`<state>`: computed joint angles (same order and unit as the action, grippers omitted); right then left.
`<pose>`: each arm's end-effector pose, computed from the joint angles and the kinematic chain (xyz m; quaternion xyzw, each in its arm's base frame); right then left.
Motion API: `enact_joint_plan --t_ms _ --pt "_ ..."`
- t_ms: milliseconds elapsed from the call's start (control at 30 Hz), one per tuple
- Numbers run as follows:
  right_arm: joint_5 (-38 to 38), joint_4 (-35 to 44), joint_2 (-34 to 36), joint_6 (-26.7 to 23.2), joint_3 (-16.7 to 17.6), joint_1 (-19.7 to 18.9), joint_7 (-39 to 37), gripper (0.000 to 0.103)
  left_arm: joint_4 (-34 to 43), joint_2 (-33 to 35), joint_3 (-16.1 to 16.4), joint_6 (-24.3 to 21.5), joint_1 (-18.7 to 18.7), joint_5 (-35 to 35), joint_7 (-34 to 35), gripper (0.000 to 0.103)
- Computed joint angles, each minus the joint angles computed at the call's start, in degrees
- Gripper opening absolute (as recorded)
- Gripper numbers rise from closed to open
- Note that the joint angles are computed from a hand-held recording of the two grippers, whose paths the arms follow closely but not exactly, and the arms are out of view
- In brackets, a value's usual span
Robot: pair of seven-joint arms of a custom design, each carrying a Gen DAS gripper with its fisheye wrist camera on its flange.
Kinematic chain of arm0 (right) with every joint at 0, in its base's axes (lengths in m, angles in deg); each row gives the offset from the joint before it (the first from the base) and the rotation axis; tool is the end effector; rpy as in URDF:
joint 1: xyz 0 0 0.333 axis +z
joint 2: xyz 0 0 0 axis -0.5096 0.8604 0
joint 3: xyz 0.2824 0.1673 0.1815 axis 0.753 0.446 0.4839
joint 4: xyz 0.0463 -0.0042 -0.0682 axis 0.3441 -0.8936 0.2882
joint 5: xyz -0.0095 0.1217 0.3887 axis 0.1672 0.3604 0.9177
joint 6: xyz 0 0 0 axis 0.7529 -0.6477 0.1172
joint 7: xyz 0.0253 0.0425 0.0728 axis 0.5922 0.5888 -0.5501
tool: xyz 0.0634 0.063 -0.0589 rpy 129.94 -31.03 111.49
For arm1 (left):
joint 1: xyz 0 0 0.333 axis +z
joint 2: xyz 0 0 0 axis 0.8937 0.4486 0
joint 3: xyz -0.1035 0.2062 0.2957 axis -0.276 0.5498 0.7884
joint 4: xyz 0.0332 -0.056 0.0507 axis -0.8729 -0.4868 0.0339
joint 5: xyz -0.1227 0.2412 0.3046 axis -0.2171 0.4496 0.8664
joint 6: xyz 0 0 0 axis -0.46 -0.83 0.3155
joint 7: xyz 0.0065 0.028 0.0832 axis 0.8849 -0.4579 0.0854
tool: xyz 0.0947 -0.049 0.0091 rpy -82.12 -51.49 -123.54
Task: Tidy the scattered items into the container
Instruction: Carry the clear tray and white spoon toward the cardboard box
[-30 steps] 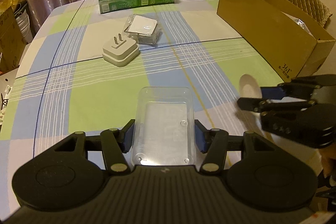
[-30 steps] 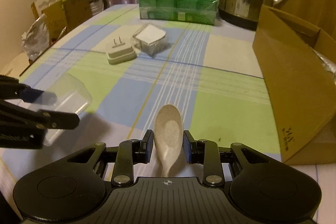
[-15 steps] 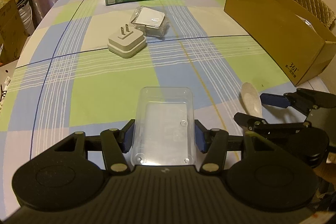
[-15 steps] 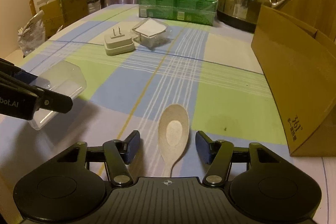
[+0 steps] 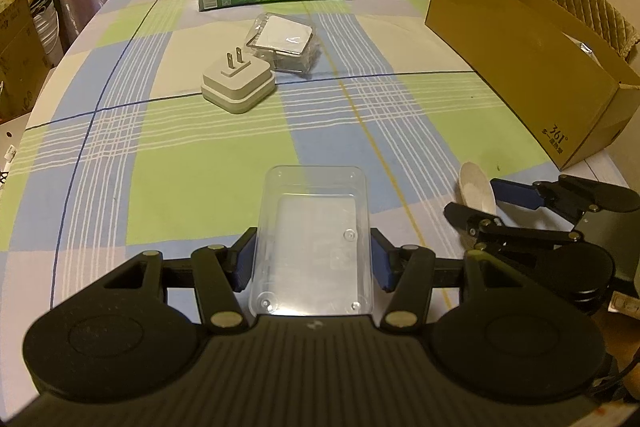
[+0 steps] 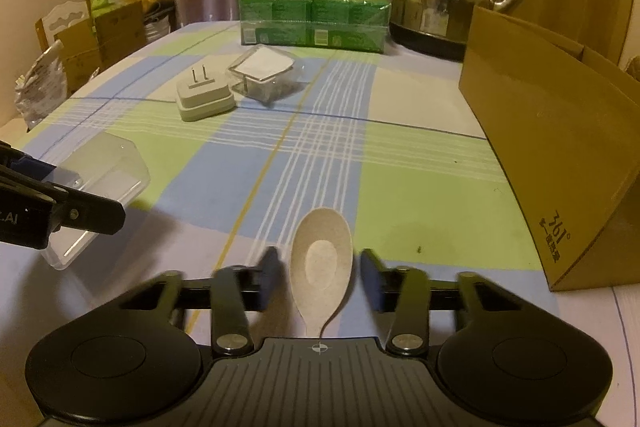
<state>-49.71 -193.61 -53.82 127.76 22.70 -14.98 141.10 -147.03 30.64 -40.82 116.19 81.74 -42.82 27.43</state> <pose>0.4463 0.2010 0.3497 -0.8060 0.4293 -0.2061 0.3516 0.4318 -0.1392 0.3842 -0.6264 0.7070 -0.2634 0.1960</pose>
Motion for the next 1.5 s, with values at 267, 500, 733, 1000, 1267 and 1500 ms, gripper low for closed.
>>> enact_joint_plan --t_ms 267,500,733,1000,1267,1500 --pt "-13.4 1.1 -1.6 -0.8 1.0 -5.2 11.8 0.03 0.0 -0.5 -0.8 0.2 0.7 -0.1 -0.1 0.052" --pt "-20.1 1.1 -4.9 0.0 -0.4 -6.2 17.9 0.03 -0.2 -2.1 0.9 0.2 -1.9 -0.7 0.1 0.052" --pt "-23.4 0.8 -8.2 0.3 -2.1 -5.9 21.0 0.03 -0.5 -5.2 2.4 -0.5 -4.6 -0.5 -0.7 0.052" --pt "-25.0 -1.0 -11.8 1.1 -4.2 -5.7 22.2 0.03 -1.2 -9.1 3.8 -1.9 -7.0 1.0 -2.9 0.052" --pt "-27.1 -2.2 -15.0 1.7 -6.2 -5.6 23.7 0.03 -2.3 -12.1 4.8 -3.0 -9.5 2.2 -5.6 0.052" --pt "-28.1 -3.1 -17.1 2.1 -7.7 -5.7 24.2 0.03 -2.8 -13.9 5.4 -3.7 -11.5 3.1 -7.3 0.052"
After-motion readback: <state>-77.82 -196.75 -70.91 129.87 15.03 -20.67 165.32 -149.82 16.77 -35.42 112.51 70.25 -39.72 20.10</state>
